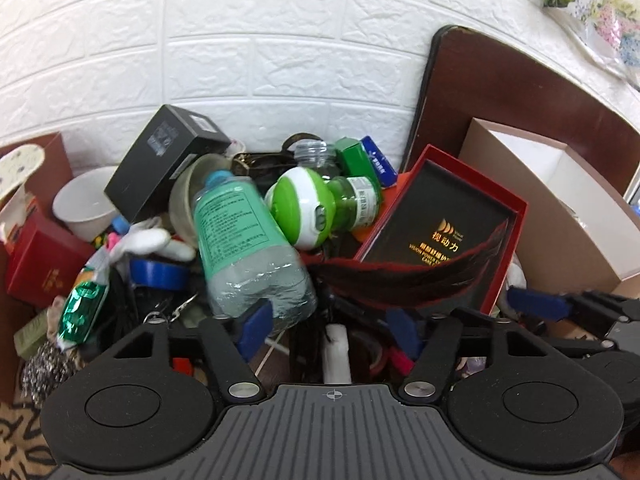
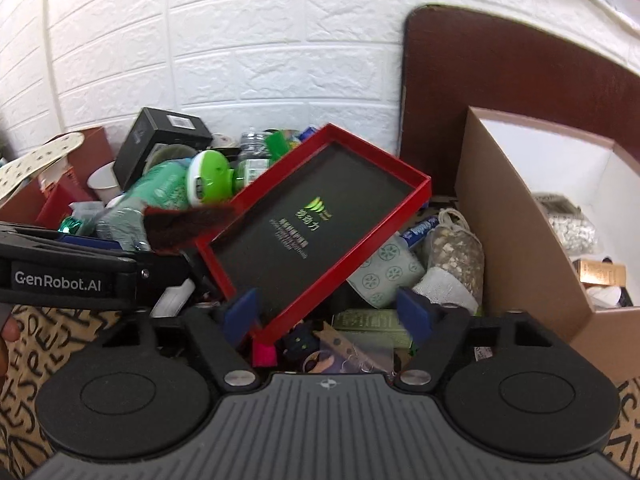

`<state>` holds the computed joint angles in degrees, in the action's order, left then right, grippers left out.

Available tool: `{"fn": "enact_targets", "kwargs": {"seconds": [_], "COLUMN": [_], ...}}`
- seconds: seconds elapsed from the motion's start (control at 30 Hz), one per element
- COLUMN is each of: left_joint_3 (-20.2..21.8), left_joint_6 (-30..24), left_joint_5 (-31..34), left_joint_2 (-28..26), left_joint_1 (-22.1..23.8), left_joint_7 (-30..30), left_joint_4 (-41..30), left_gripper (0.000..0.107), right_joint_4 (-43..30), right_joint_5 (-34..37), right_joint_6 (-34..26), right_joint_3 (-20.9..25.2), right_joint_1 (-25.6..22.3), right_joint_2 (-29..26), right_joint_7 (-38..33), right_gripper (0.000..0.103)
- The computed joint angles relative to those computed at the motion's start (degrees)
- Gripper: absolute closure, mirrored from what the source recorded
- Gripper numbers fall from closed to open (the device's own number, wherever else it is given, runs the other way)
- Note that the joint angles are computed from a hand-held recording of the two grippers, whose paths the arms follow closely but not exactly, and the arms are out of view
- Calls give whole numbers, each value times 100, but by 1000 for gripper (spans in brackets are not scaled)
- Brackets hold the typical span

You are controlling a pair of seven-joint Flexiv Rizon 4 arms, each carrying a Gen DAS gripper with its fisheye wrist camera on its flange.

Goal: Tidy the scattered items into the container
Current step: 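Move both tools back to the pile toward the red-framed black tray, then grasp the red-framed black tray edge with the right tool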

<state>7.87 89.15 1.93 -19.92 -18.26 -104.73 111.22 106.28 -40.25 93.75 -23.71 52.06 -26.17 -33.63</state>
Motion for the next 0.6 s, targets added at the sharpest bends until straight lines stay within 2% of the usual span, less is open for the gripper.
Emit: {"fn": "enact_targets", "kwargs": {"seconds": [0.07, 0.13, 0.17, 0.2, 0.27, 0.33, 0.5, 0.6], "left_joint_3": [-109, -245, -231, -155, 1, -6, 24, -550], "left_joint_6": [-8, 64, 68, 64, 56, 92, 216, 373], "left_joint_5": [-58, -123, -123, -93, -3, 19, 88, -181], "left_joint_2": [-27, -13, -6, 0, 25, 98, 306, 527], "left_joint_1": [75, 172, 154, 85, -48, -42, -83, 343], "left_joint_7": [65, 169, 192, 177, 125, 128, 91, 415], "left_joint_4": [-24, 37, 53, 57, 74, 177, 501, 949], "left_gripper": [33, 33, 33, 33, 33, 32, 28, 28], "right_joint_4": [-164, -260, -300, -326, -310, -195, 144, 326], "right_joint_5": [170, 263, 326, 393, 469, 385, 250, 476], "right_joint_6": [-190, -375, -478, -554, -629, -605, -680, -841], "right_joint_3": [617, 1094, 1342, 1571, 1821, 1766, 1902, 2506], "right_joint_1": [-450, -787, -960, -1126, -1313, -1294, -1441, -1852], "right_joint_2": [-56, -89, -98, -104, -87, -8, 279, 429], "right_joint_7": [-218, -411, -511, -610, -714, -683, -712, -1165], "right_gripper": [47, 61, 71, 75, 77, 82, 83, 92]}}
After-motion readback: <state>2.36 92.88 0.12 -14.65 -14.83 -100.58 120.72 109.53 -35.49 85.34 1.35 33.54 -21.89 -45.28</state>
